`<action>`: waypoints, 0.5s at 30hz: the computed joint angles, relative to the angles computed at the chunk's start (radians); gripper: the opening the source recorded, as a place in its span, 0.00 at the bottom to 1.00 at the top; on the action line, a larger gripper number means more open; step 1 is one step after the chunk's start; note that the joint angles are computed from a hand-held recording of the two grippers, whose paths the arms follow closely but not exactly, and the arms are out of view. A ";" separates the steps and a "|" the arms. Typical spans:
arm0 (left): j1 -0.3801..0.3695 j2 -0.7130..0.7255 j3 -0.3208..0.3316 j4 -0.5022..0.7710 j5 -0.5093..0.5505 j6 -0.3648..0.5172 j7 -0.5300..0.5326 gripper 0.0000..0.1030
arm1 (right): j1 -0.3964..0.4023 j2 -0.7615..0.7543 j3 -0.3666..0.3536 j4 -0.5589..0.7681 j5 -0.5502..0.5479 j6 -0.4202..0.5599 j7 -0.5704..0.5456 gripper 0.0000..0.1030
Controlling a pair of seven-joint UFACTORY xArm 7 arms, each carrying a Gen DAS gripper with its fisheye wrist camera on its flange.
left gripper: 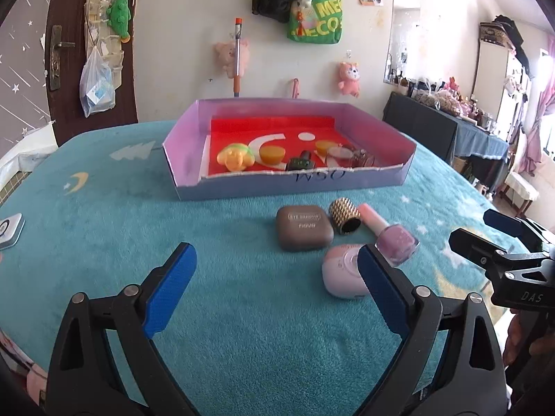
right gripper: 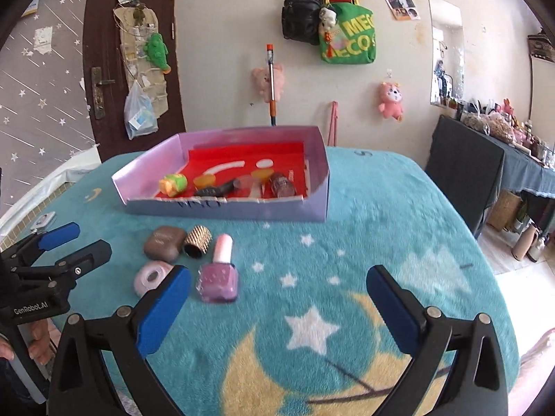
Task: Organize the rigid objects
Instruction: 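Withdraw both open tools from the box back over the table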
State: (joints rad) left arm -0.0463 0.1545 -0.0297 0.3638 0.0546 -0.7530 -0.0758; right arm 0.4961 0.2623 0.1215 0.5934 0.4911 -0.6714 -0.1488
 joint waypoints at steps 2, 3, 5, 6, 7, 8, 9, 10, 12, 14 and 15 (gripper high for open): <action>-0.009 0.025 -0.002 -0.005 -0.016 -0.031 0.015 0.92 | -0.010 0.027 0.005 -0.001 -0.017 -0.014 0.035 1.00; -0.011 0.030 -0.003 -0.007 -0.020 -0.038 0.016 0.92 | -0.006 0.043 0.004 0.001 -0.016 -0.027 0.038 1.00; -0.014 0.045 -0.005 -0.012 -0.025 -0.060 0.015 0.92 | 0.003 0.070 -0.001 0.007 -0.015 -0.048 0.038 1.00; -0.017 0.051 -0.006 -0.014 -0.029 -0.071 0.019 0.92 | 0.004 0.078 -0.001 0.009 -0.015 -0.055 0.043 1.00; -0.026 0.055 -0.006 -0.015 -0.047 -0.077 0.031 0.92 | 0.002 0.087 0.000 0.009 -0.025 -0.066 0.054 1.00; -0.031 0.059 -0.006 -0.016 -0.060 -0.081 0.037 0.92 | 0.003 0.094 0.000 0.013 -0.029 -0.069 0.057 1.00; -0.035 0.064 -0.006 -0.015 -0.070 -0.088 0.041 0.92 | 0.011 0.101 -0.004 0.019 -0.019 -0.069 0.050 1.00; -0.034 0.067 -0.006 -0.015 -0.072 -0.090 0.039 0.92 | 0.025 0.110 -0.009 0.025 0.003 -0.074 0.038 1.00; -0.035 0.076 -0.006 -0.014 -0.080 -0.093 0.033 0.92 | 0.047 0.124 -0.014 0.032 0.036 -0.093 0.016 1.00; -0.042 0.088 -0.006 -0.014 -0.098 -0.107 0.039 0.92 | 0.057 0.134 -0.015 0.037 0.058 -0.104 0.004 1.00; -0.042 0.095 -0.005 -0.012 -0.100 -0.114 0.040 0.92 | 0.058 0.139 -0.014 0.038 0.062 -0.112 0.004 1.00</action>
